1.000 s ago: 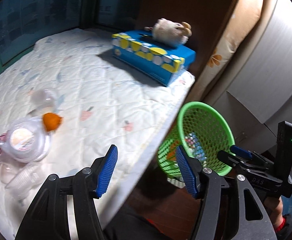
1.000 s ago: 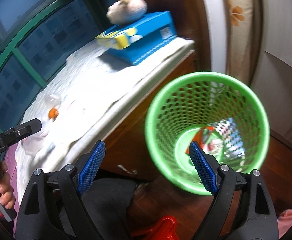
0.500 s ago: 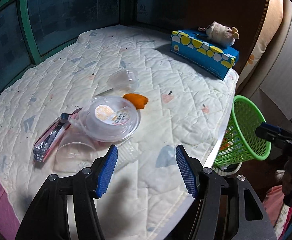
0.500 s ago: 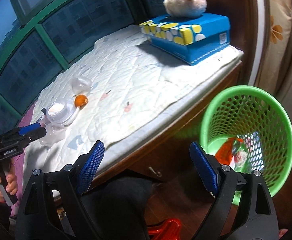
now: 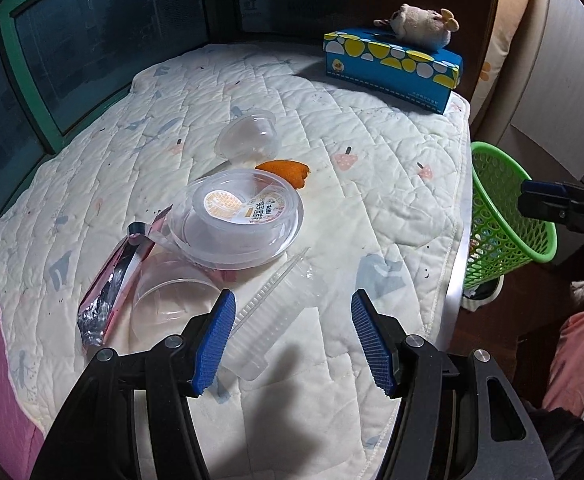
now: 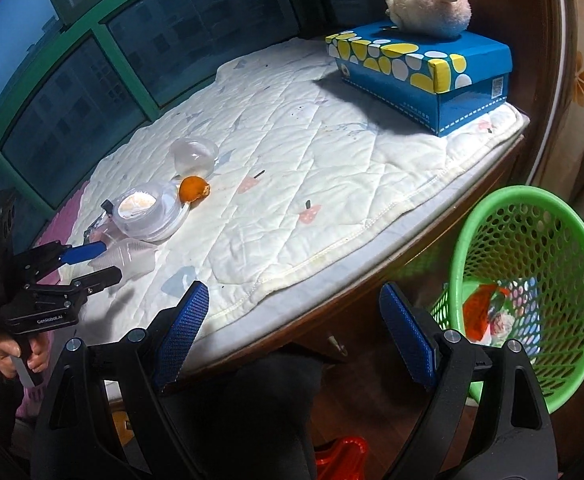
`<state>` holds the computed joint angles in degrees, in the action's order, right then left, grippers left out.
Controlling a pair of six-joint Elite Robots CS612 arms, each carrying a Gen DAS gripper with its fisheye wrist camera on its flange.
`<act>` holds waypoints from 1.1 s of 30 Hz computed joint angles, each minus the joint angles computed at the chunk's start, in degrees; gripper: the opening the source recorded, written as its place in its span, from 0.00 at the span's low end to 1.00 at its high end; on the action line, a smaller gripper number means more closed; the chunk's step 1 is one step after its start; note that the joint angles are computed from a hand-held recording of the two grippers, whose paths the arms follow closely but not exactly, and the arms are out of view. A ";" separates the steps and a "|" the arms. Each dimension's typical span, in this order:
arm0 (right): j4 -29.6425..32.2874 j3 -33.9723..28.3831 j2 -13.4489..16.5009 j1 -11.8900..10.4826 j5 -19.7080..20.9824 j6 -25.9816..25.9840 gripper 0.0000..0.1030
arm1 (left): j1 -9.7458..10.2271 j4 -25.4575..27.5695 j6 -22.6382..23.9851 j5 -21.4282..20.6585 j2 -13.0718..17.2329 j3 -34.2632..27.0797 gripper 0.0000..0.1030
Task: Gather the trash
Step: 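Move both tools back over the mattress toward the plastic items, then grasp the clear ribbed plastic lid with the left gripper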
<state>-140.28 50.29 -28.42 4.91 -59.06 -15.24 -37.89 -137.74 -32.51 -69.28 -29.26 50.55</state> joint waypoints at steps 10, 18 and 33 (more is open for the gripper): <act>2.03 -1.08 0.46 0.69 -0.05 -2.06 0.84 | 0.27 -0.49 -0.10 -0.66 0.07 0.84 0.48; 2.75 -1.49 0.56 1.18 0.22 -3.41 0.84 | 0.54 -5.08 -2.67 -4.05 -0.92 3.50 0.14; 5.94 -4.60 1.60 3.02 2.81 -8.39 0.84 | -0.48 -16.72 -8.15 -4.04 -5.63 12.47 0.05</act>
